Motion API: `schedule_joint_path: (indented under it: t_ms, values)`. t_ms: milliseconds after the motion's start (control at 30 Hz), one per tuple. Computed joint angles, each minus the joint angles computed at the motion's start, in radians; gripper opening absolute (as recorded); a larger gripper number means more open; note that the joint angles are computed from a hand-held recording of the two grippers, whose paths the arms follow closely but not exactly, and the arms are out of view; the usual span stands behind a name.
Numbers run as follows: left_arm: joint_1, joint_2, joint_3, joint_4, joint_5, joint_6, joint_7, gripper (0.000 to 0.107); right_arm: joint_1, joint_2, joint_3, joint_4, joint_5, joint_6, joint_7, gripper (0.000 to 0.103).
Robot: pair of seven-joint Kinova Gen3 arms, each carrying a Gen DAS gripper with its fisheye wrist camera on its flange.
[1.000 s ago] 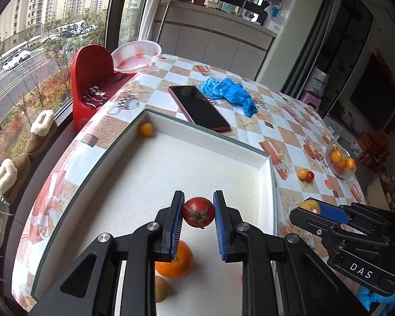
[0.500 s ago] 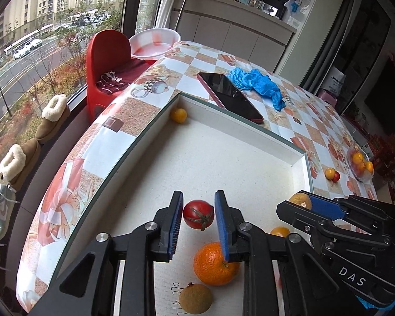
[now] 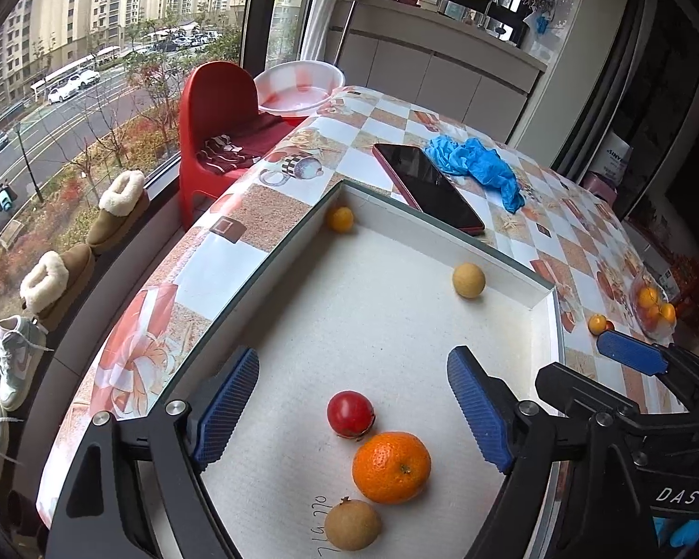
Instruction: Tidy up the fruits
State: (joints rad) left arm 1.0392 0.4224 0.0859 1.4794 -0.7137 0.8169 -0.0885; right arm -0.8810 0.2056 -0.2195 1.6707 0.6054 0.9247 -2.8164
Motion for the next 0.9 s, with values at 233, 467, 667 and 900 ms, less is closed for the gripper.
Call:
schedule_joint_path:
  t_ms: [233, 467, 667, 900]
  values:
    - [0.021, 0.012, 0.015, -0.055, -0.002, 0.039, -0.046, 0.084, 0.039, -0.084, -0.015, 0.107, -0.008, 0.010, -0.039, 0.097]
    - [0.053, 0.065, 0.024, -0.168, 0.026, 0.089, -0.145, 0.084, 0.132, -0.166, -0.042, 0.242, -0.066, 0.024, -0.101, 0.097]
    - [0.091, 0.126, 0.016, -0.294, 0.065, 0.134, -0.255, 0.084, 0.209, -0.232, -0.065, 0.356, -0.099, 0.029, -0.148, 0.097]
    - [0.136, 0.249, 0.002, -0.530, 0.136, 0.212, -0.441, 0.084, 0.265, -0.302, -0.117, 0.457, -0.068, 0.093, -0.234, 0.097]
